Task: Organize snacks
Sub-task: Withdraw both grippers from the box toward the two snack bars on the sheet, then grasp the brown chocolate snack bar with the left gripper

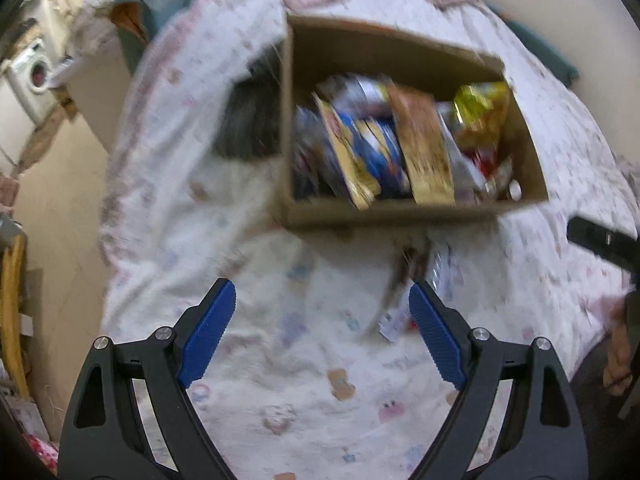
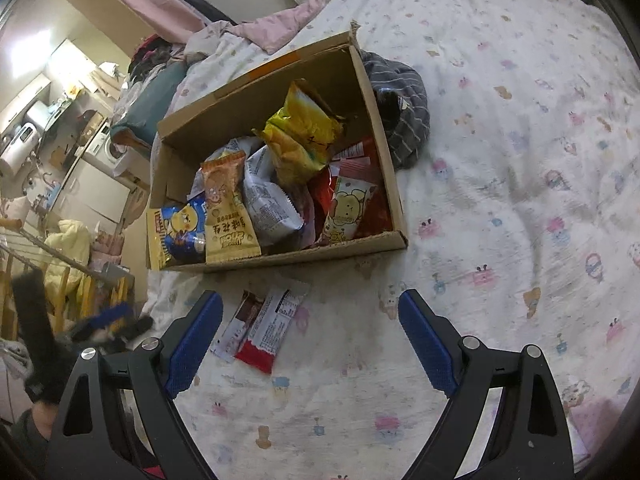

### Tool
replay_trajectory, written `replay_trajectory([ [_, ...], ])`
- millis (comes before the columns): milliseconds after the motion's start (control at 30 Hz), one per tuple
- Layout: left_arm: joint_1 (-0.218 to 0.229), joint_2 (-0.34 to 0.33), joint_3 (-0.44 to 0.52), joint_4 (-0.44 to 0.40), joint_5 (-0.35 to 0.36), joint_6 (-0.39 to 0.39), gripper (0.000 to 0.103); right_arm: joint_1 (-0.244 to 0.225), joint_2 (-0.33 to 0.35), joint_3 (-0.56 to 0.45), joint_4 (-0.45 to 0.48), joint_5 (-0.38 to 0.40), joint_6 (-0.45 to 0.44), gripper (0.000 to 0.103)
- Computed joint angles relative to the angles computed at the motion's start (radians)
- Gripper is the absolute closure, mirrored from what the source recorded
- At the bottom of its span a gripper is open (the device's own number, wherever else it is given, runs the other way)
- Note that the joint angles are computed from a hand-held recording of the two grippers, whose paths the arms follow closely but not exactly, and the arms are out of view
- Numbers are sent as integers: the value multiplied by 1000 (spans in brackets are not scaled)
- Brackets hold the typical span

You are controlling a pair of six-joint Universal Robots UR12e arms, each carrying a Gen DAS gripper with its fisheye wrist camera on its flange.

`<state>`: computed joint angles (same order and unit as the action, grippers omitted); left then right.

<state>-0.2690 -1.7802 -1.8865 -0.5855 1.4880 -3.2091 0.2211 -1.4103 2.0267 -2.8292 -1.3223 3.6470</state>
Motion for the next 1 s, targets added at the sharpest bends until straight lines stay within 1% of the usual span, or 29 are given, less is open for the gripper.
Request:
replay_trajectory([
  [33, -2, -8, 7, -20, -13, 10, 17, -1, 3, -3, -2, 1, 6, 11],
  [67, -7, -20, 19, -41, -26, 14, 20, -3, 7, -7, -4, 7, 9, 11],
  [133, -20, -41, 44, -88, -31, 25, 37, -5, 11, -10, -9, 8, 13, 11],
  [167, -27, -53, 60, -117, -35, 33, 51, -5, 12, -9, -10, 5, 14, 11],
  [200, -35, -71, 82, -164, -52, 46, 56, -6, 11, -7, -9, 5, 14, 11],
  [300, -49, -103, 116, -204, -90, 60, 56, -7, 5, -1, -3, -6, 6, 11],
  [400, -74, -134, 153, -246, -52, 71, 58, -12, -1, 7, -11, -9, 3, 11],
  [433, -80, -142, 162, -257, -40, 65, 60, -14, -2, 9, -10, -11, 2, 11],
  [500, -88, -158, 184, -292, -36, 50, 66, -17, -5, 12, -2, -22, -4, 11],
  [633, -105, -173, 202, -314, -3, 50, 73, -24, -10, 19, 0, -28, -13, 11],
  [667, -108, -173, 202, -313, 4, 51, 80, -25, -11, 20, 3, -35, -19, 11],
  [700, -113, -173, 201, -308, 28, 47, 92, -25, -11, 20, 7, -40, -22, 11],
  [733, -115, -175, 206, -318, 37, 40, 91, -26, -11, 21, 8, -39, -20, 11],
  [767, -107, -173, 204, -324, 12, 28, 92, -29, -11, 22, 10, -33, -15, 11],
  [800, -103, -171, 202, -325, 2, 20, 92, -31, -11, 23, 9, -28, -10, 11],
  [1000, -92, -139, 170, -285, -4, -1, 93, -20, 2, 7, 16, -3, -13, 11],
])
